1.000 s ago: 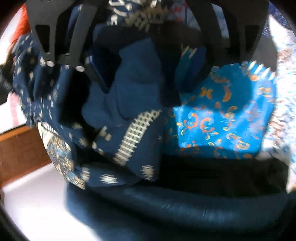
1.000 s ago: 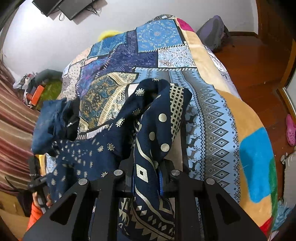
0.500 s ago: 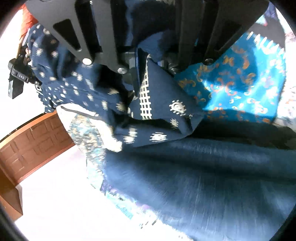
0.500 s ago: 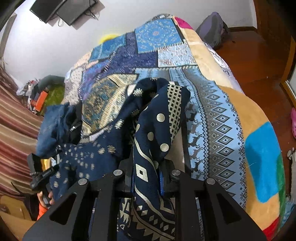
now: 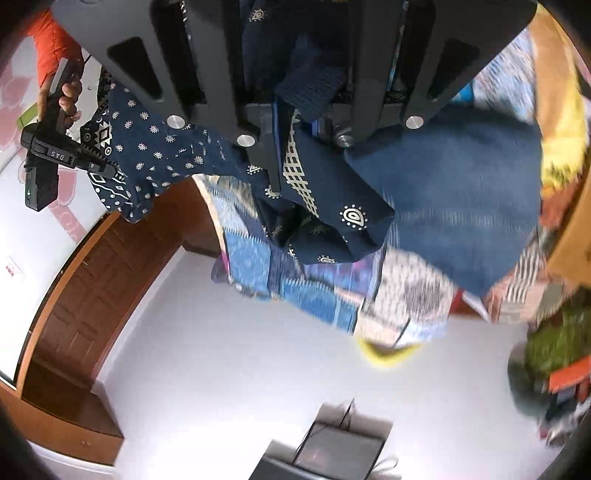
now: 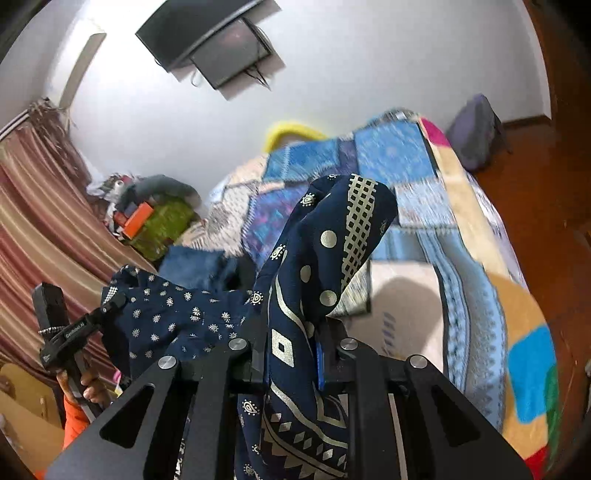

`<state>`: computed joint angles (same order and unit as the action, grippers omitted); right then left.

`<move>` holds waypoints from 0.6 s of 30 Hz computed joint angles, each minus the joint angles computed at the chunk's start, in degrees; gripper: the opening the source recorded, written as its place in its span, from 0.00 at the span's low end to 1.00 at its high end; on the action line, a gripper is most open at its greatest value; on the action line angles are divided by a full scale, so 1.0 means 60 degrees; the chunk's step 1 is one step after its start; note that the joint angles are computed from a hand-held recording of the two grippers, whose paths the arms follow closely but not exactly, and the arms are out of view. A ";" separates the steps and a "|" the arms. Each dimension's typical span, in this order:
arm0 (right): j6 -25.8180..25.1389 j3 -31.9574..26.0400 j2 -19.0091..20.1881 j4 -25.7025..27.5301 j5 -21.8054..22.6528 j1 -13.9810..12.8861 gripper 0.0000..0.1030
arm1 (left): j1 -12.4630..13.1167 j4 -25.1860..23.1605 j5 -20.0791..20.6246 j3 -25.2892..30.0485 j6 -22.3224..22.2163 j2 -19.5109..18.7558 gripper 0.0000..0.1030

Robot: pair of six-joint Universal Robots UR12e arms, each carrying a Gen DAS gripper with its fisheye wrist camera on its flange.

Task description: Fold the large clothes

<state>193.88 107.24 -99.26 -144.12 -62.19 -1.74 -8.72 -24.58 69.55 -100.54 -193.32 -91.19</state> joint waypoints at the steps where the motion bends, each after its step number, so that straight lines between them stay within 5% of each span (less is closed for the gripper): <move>1: 0.0048 -0.0105 0.0089 -0.0122 -0.0124 0.0041 0.14 | -0.0015 -0.0057 0.0142 0.0136 0.0119 -0.0056 0.11; 7: 0.0144 -0.0587 0.0843 -0.0218 -0.1205 0.0227 0.14 | -0.0202 -0.0714 0.1242 0.0904 0.0416 -0.0836 0.11; 15: 0.0337 -0.1010 0.2026 0.1420 -0.2735 0.0411 0.17 | -0.0356 -0.2736 0.2690 0.1693 0.0481 -0.2209 0.12; 18: 0.0332 -0.0836 0.2043 0.1153 -0.2811 0.0388 0.21 | -0.0217 -0.2678 0.2376 0.1577 0.0166 -0.2235 0.17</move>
